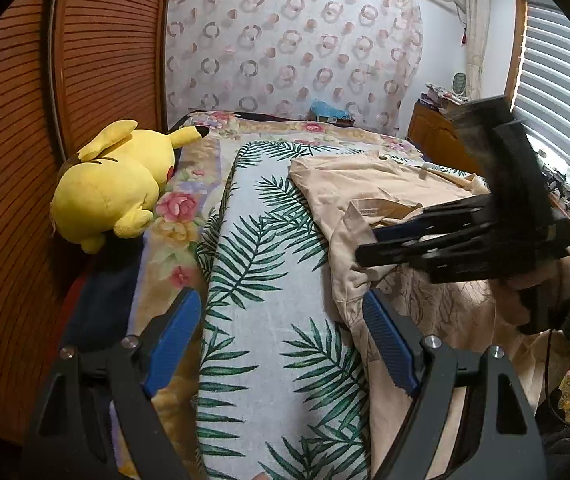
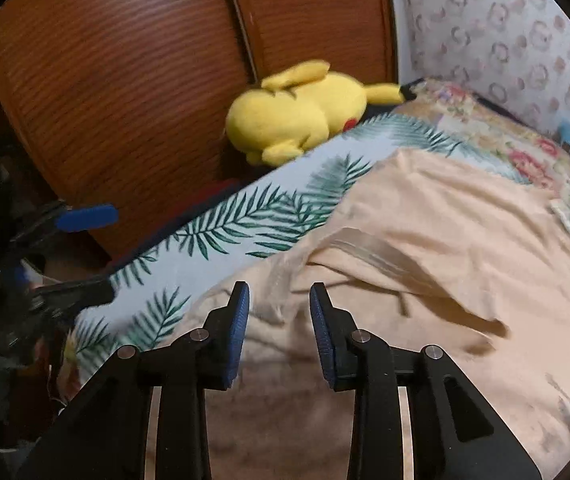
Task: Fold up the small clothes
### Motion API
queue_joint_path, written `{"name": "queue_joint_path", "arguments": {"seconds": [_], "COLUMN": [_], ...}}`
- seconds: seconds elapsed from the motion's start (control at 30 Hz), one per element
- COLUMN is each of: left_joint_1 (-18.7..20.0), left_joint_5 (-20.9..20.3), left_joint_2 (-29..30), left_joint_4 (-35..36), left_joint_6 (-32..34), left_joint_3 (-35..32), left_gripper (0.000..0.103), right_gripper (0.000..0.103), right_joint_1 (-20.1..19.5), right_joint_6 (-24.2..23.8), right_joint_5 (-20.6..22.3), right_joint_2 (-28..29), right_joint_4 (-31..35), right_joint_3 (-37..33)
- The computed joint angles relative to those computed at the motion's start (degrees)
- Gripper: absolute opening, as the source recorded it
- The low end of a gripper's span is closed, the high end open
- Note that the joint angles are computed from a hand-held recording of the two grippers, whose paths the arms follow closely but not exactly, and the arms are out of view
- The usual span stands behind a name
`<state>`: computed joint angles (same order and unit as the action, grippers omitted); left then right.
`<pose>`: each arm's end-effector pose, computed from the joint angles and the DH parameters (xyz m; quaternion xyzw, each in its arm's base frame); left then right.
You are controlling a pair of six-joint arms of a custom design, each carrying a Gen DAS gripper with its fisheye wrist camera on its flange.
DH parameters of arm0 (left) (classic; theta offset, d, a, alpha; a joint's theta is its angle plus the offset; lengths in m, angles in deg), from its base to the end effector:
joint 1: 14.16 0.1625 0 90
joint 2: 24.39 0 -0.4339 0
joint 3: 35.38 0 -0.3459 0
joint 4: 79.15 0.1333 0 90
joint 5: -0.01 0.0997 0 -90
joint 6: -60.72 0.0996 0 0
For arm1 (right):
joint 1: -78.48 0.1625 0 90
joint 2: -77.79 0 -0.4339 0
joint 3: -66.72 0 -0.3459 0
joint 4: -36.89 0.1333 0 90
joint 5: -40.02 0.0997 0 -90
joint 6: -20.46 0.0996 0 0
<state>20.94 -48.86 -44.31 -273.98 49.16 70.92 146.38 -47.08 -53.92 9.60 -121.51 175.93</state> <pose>-0.3341 -0.4778 -0.0745 0.2889 0.8796 -0.3156 0.2078 -0.0922 -0.5631 0.2959 0.3675 -0.8988 0.1442 0.1904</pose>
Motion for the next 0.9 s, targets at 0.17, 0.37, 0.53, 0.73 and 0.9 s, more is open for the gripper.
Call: {"name": "queue_joint_path", "arguments": {"seconds": [0.17,0.37,0.53,0.73,0.9], "left_joint_1": [-0.2,-0.1,0.1,0.1,0.8], "left_joint_5": [-0.2,-0.9,-1.9,-2.7,-4.2], "left_joint_2": [-0.1,0.8,1.8,3.3,4.5], "left_joint_4": [-0.3,-0.2,1.3,5.3,8.8], "left_joint_6": [0.3,0.4,1.2,2.1,3.8], "left_joint_3": [0.5,-0.6,-3.0,-6.9,-11.4], "left_gripper": [0.083,0.083,0.083,0.083,0.083], "right_gripper": [0.003,0.003,0.027,0.033,0.033], "right_joint_1": [-2.1,-6.6,-8.3,-8.5,-7.2], "right_joint_6": [-2.7,-5.0,-6.9,-3.1,3.3], "right_joint_5": [3.2,6.8,5.2,6.7,3.8], "right_joint_2": [-3.4,-12.8,-14.5,-11.8,-5.6], "right_joint_4": [2.4,5.6,1.9,-1.8,-2.4], "right_joint_3": [1.6,5.9,8.0,3.5,-4.9]}}
